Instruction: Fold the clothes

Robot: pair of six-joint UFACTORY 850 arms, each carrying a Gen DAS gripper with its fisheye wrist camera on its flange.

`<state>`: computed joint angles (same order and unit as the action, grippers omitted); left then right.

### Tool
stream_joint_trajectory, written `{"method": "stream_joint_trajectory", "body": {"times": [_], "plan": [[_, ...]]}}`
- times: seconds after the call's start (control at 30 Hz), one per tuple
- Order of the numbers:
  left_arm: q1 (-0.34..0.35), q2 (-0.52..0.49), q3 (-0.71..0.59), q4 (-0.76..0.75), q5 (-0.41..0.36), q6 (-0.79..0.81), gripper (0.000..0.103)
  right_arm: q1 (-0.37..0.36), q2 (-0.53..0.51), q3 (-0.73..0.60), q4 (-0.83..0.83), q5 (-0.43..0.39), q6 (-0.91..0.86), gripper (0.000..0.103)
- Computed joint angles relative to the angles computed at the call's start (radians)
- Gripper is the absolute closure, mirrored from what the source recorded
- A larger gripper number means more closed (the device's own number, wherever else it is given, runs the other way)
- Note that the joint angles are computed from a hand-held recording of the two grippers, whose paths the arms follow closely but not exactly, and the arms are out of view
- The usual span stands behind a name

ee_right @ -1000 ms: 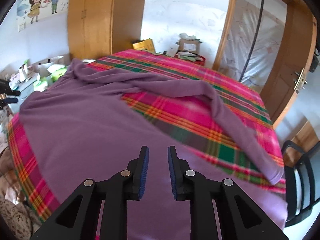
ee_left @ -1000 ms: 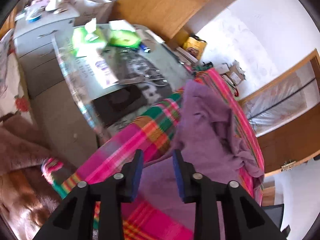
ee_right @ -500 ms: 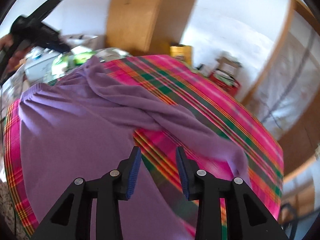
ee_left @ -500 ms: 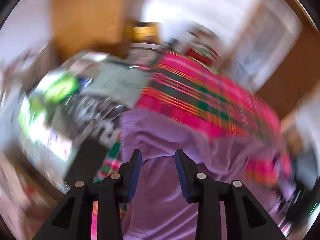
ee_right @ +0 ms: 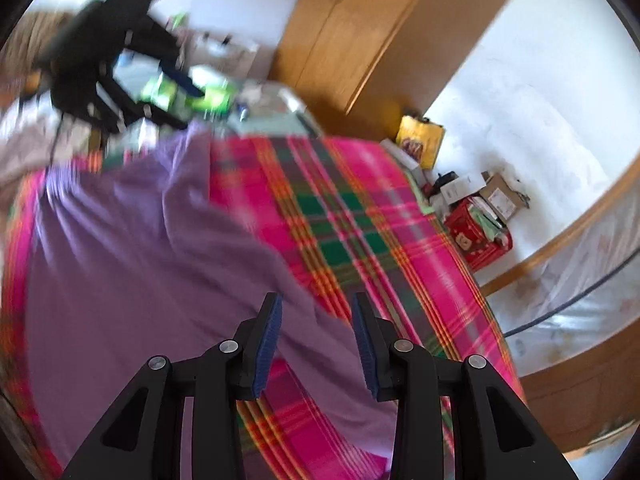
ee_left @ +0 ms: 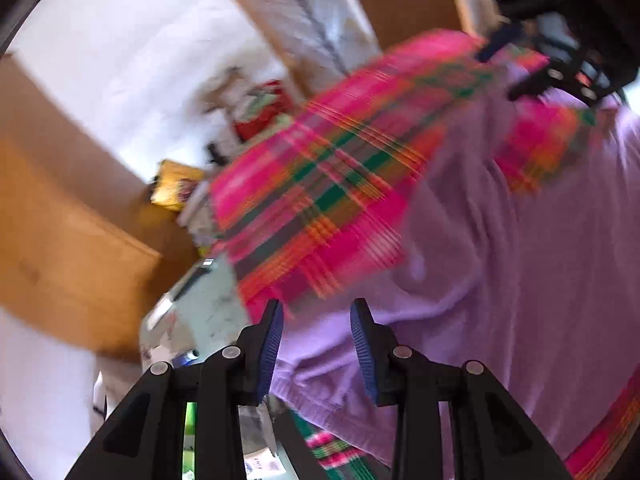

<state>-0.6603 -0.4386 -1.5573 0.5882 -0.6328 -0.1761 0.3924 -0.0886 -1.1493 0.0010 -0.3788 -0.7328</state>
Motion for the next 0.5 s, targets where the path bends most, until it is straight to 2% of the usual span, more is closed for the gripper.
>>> {"method": "stream_joint_trajectory", "body": {"times": [0.1, 0.23, 0.37, 0.5], "plan": [[-0.003, -0.025, -0.001, -0.008, -0.007, 0.032, 0.067, 0.011, -0.037, 0.006, -0.078, -0.009, 0.05, 0.065], [-0.006, -0.044, 0.001, -0.013, -0.005, 0.077, 0.067, 0.01, -0.087, -0.025, 0.006, -0.03, -0.034, 0.065], [-0.007, -0.051, -0.004, 0.004, 0.007, 0.127, 0.067, 0.007, -0.128, -0.076, 0.117, -0.093, -0.194, 0.065], [-0.001, -0.085, -0.041, -0.009, 0.001, 0.17, 0.067, 0.016, -0.166, -0.11, 0.132, -0.139, -0.248, 0.065]]}}
